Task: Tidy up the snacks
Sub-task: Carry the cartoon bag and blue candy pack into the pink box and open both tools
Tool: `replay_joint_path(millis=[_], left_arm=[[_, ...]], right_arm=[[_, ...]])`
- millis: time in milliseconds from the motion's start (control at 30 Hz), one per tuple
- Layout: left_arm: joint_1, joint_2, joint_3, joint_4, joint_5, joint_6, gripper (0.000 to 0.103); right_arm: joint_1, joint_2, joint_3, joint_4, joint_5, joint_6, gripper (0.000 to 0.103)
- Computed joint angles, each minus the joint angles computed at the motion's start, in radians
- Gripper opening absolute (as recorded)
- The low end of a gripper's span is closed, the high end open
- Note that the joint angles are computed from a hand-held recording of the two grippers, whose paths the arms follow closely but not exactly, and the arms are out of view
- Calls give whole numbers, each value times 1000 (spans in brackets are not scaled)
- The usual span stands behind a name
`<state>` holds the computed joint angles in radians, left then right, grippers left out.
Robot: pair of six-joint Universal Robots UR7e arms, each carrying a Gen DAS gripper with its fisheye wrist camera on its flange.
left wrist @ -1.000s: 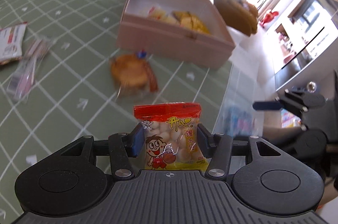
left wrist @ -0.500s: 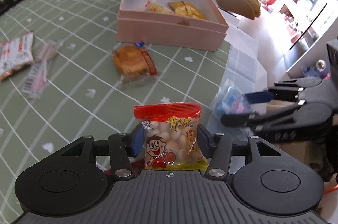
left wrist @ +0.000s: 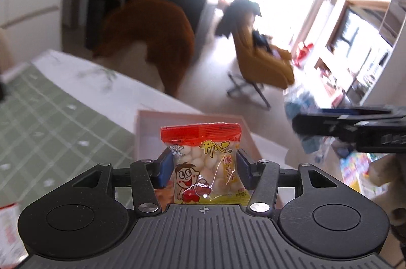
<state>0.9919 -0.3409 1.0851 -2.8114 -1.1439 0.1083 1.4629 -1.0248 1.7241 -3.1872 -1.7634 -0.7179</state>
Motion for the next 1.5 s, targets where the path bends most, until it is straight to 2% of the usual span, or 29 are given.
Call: replay_joint_path(millis=[33,100,200,300,400,467,567,600,733,800,867,933,1000,1033,1133,1233,1267,1300,1400,1433,1500], left_arm=[[11,34,-59,50,3,-3,59],[18,74,-123,106,54,-43,57],[37,66,-118,69,28,-64,58],[46,43,-101,97,37,-92,58],[50,20,-67,67,27,-81,58],[51,12,-64,64,-11,-75,58],[60,-15,-27,62,-128,-76,58],[58,-15,-23,63,-136,-65,58],[41,15,-45,124,-79,-18,59],[26,27,-8,9,2,4,59],[23,32,14,-74,45,-24,58],[34,23,7,-9,10,-58,58],[43,11,-18,160,-55,-29,57],[39,8,-13,199,-54,2,57],[23,-10,55,151,-12,47,56],[30,-52,141,-8,0,-12,57],[33,-71,176,-72,20,-50,52],[44,-97,214,-129,16,-106,39],[56,-147,291,-254,170,-207,43],[65,-170,325,-297,200,-228,43],[83,-209,363,-295,288,-285,43]], right_arm=[[6,27,-41,17,-22,6,59],[7,78,-113,56,-47,26,59],[-1,165,-227,114,-79,77,60],[-10,226,-303,164,-108,139,64],[-9,260,-332,167,-125,183,68],[1,278,-329,132,-142,176,72],[20,295,-318,71,-175,128,73],[24,294,-301,37,-186,107,75],[43,299,-254,-101,-250,28,75],[48,297,-229,-181,-292,-14,75],[51,293,-205,-246,-326,-43,75],[45,266,-161,-280,-329,-51,77],[33,232,-114,-284,-314,-46,78],[28,221,-95,-291,-310,-48,78],[15,210,-49,-331,-313,-75,79],[4,211,-16,-360,-321,-93,79],[3,209,-7,-358,-319,-88,79],[0,201,7,-352,-308,-78,79],[-14,157,73,-339,-235,-57,79],[-18,141,98,-333,-209,-53,79],[-22,120,131,-315,-179,-49,81]])
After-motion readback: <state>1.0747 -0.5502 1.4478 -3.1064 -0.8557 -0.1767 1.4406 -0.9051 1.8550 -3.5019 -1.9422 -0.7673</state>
